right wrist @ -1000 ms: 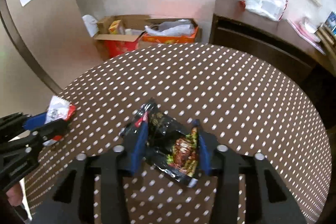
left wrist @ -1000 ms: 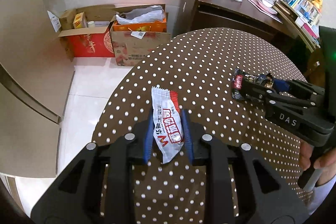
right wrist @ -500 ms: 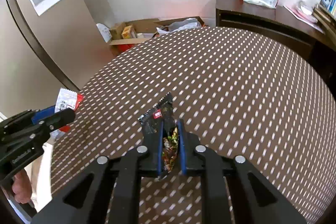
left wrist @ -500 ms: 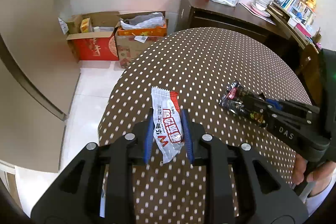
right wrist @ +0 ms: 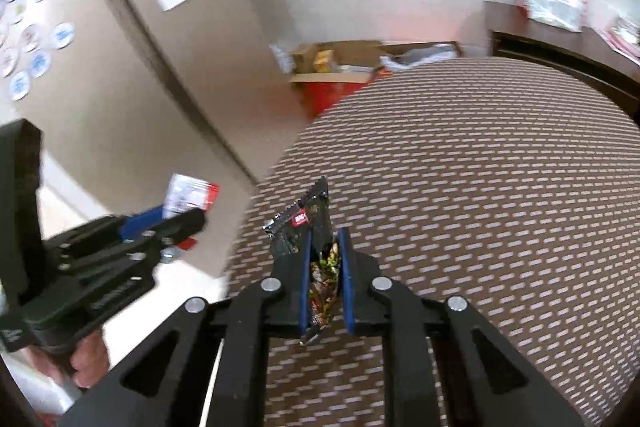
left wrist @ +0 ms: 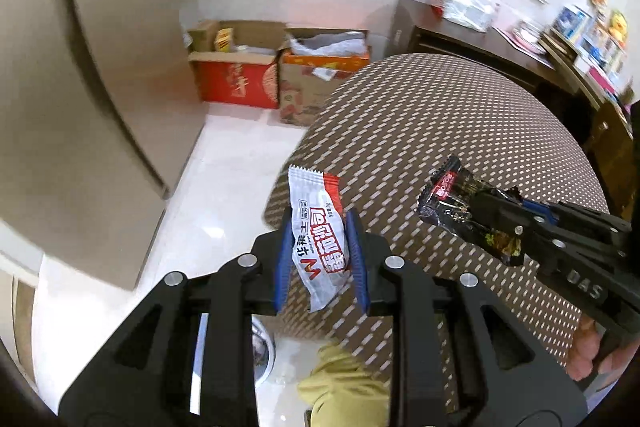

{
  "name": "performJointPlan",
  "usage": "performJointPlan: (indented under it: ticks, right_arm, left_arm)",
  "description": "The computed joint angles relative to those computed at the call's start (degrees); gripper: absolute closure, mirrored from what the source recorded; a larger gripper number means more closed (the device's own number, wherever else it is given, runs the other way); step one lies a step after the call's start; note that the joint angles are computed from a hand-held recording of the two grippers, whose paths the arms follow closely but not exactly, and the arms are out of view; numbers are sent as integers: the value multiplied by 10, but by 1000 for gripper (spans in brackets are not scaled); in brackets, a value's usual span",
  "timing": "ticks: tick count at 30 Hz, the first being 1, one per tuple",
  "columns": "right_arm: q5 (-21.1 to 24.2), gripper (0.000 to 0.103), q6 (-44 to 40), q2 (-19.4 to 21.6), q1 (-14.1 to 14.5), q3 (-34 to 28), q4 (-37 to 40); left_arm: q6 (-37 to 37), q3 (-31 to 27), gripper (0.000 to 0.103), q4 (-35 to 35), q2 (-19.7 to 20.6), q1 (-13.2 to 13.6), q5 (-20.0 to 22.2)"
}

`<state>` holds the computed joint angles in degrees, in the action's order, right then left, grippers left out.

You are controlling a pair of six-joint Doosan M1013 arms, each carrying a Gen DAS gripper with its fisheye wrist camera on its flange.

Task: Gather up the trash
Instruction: 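Carry the white wrapper and black snack pack with both tools to the wastebasket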

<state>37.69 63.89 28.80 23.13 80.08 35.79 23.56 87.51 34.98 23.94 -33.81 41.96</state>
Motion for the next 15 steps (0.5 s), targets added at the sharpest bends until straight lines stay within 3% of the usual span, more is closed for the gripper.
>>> performJointPlan:
  ticks: [8,15]
  right_arm:
    - [39,90,-17,7,52,-7,-6]
    - [70,90,-6,21,92,-17,-37]
  left_arm:
    - [-85,90,77,11,-50,4,17]
    - [-128,164,77,-22,-84,15,13]
